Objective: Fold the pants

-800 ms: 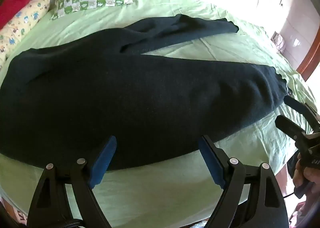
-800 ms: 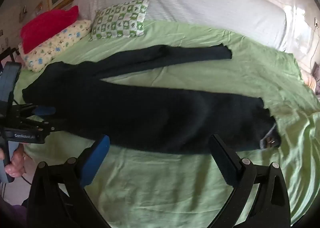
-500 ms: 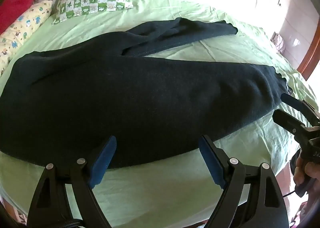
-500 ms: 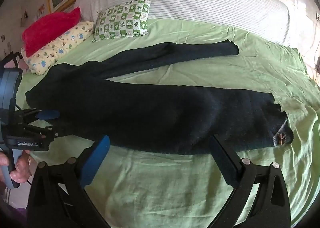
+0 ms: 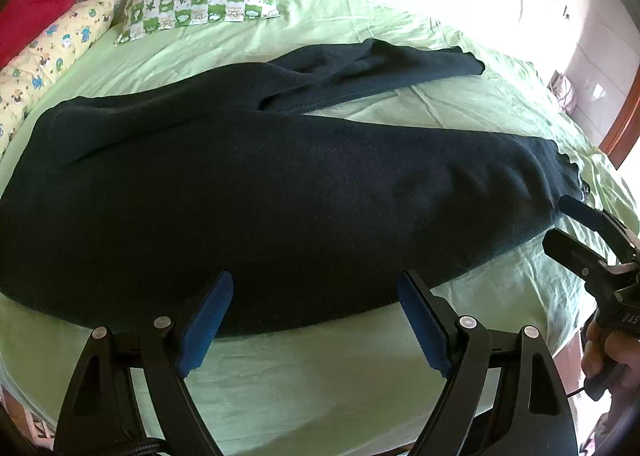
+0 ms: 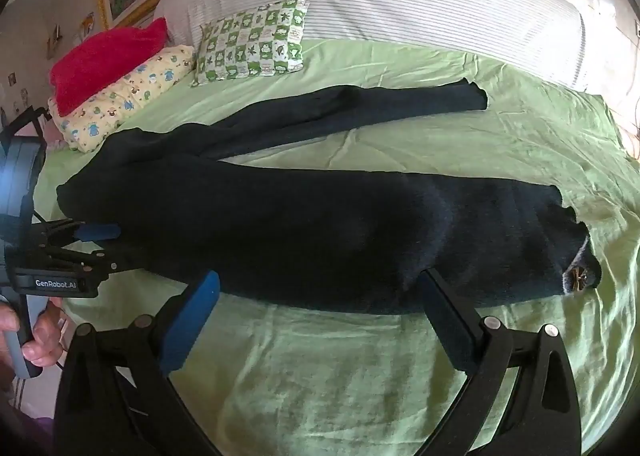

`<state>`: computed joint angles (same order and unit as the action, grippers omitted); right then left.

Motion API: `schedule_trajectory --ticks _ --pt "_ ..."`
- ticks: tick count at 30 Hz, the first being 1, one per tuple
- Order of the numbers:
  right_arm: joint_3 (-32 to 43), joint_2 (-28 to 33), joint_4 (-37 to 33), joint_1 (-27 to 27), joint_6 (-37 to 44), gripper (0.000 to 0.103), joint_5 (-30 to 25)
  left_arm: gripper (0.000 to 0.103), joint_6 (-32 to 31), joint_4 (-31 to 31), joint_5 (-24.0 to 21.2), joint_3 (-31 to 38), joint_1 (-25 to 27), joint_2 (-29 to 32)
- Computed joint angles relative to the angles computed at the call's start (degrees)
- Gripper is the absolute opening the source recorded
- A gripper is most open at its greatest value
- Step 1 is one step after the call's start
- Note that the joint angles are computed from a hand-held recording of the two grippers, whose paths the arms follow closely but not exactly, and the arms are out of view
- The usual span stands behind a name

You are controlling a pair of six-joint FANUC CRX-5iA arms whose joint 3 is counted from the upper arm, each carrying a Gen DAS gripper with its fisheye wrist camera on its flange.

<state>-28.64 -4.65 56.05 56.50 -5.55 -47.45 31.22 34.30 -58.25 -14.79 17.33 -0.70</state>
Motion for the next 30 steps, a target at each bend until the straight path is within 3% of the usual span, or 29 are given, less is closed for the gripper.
schedule_trajectory --ticks 30 --pt "-0.8 -1.2 0.4 -1.0 -2.0 0.099 2.5 0.085 -1.5 1.0 -0.1 -0.7 -0.5 0.4"
